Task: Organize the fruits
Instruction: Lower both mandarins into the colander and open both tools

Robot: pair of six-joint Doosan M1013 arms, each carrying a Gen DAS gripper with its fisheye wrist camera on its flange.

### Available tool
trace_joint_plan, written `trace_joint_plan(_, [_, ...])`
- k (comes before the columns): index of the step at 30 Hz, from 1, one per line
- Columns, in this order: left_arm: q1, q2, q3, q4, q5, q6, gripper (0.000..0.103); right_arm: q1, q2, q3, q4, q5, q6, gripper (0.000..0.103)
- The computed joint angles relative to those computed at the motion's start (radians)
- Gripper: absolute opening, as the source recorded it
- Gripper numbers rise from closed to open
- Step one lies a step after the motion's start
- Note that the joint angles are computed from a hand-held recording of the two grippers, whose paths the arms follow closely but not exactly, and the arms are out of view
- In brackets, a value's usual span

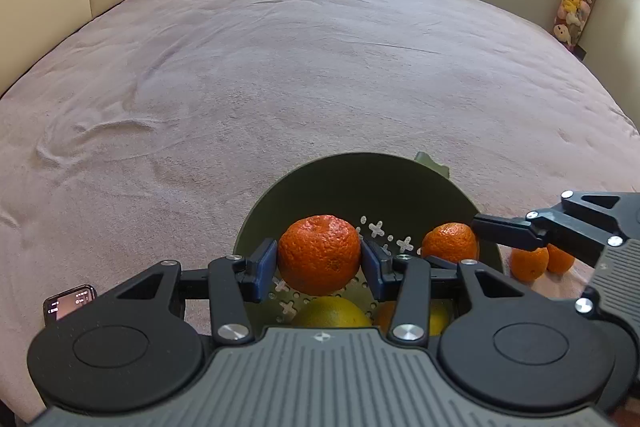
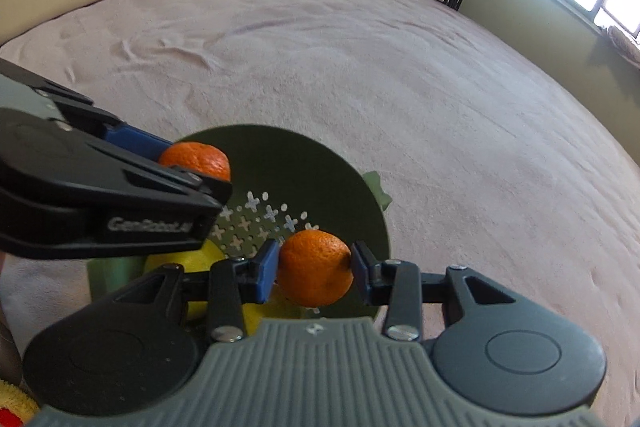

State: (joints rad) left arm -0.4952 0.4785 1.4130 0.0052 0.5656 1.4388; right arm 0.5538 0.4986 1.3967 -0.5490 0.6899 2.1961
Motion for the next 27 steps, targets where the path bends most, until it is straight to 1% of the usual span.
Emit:
trace_joint_plan(3, [0.005,0.006,-0.004,-0.024,0.000,0.006,0.051,-0.009,0.020,-0.022,0.028,0.013,-0.042,0.037])
trace_joint_plan(11, [0.008,0.027,-0.023,-0.005,0.034,-0.042,0.051,-0.022,0.054,-0.056,0.063,0.029,-0.122,0.037])
trace_joint_plan(27, [0.007,0.066,-0.062,-0.003,0.111,-0.060,0.051,-0.044,0.089,-0.083,0.125,0.024,-0.218,0.037])
